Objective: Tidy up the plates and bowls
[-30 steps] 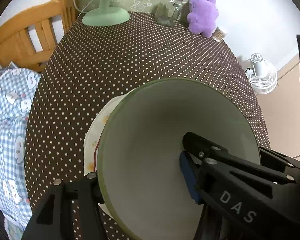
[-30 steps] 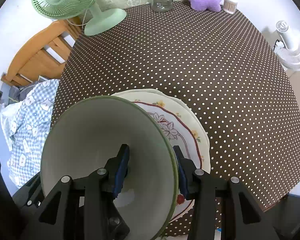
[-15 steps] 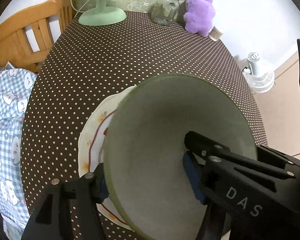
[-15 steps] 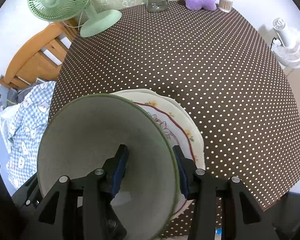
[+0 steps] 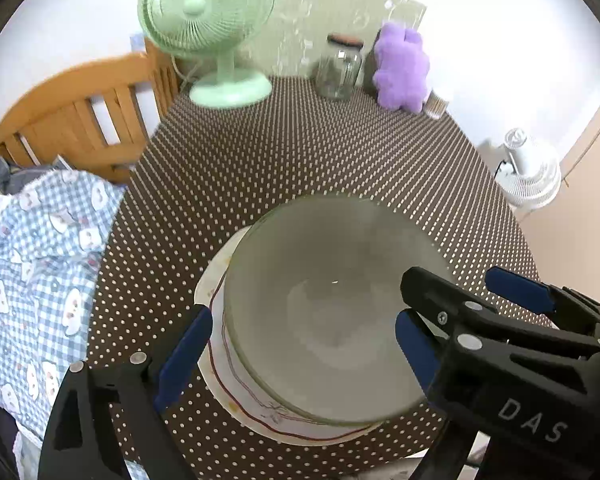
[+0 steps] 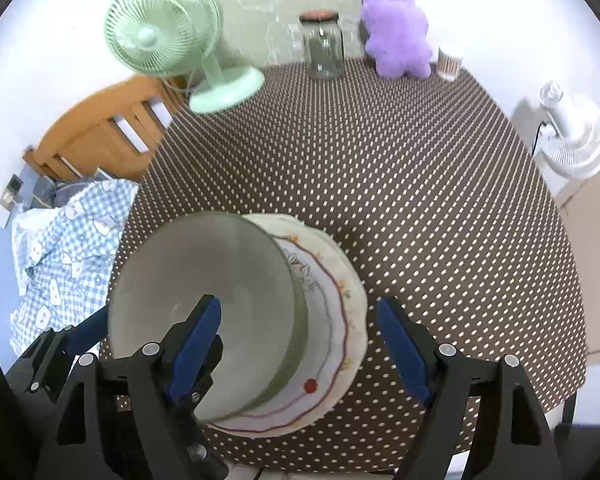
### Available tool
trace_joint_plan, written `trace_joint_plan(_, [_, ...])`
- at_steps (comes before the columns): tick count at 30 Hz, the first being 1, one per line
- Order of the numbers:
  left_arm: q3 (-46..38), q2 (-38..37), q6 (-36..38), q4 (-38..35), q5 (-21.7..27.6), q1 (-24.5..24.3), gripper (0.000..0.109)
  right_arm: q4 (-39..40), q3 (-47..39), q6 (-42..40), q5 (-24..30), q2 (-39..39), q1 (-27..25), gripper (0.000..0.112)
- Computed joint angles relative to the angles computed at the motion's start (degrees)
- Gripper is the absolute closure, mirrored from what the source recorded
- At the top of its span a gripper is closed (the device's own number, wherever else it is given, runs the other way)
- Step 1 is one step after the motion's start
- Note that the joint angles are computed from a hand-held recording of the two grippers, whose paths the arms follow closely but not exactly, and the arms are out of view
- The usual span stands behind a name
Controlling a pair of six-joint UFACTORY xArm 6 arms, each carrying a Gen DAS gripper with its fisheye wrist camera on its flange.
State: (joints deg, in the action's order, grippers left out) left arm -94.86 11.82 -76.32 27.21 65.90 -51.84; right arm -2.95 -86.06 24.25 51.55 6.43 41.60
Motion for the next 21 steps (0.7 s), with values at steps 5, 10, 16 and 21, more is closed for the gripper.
trace_joint_plan(5, [-8.74,4.31,-4.27,8.1,7.7,-4.4,0.015,-1.49,5.82,-1.84,-4.46,-6.12,-1.81,0.03])
trace_joint_plan(10, [-15.4,7.9,-7.78,14.88,13.53,-8.2,0.015,-0.54,13.03,-5.08,-9.63,-13.67,-4.84,0.03])
trace_joint_plan(16, [-26.85,15.47,-8.64,18.85,21.59,-12.72,0.014,-4.44,21.49,-5.01,-13.74,-21.97,-7.76,0.029])
trace_joint_plan(21, [-33.19,20.3,-10.16,22.08,25.18,-15.84,0.014,-7.98,30.25,-4.34,-18.2,-29.61,-10.31,0.029])
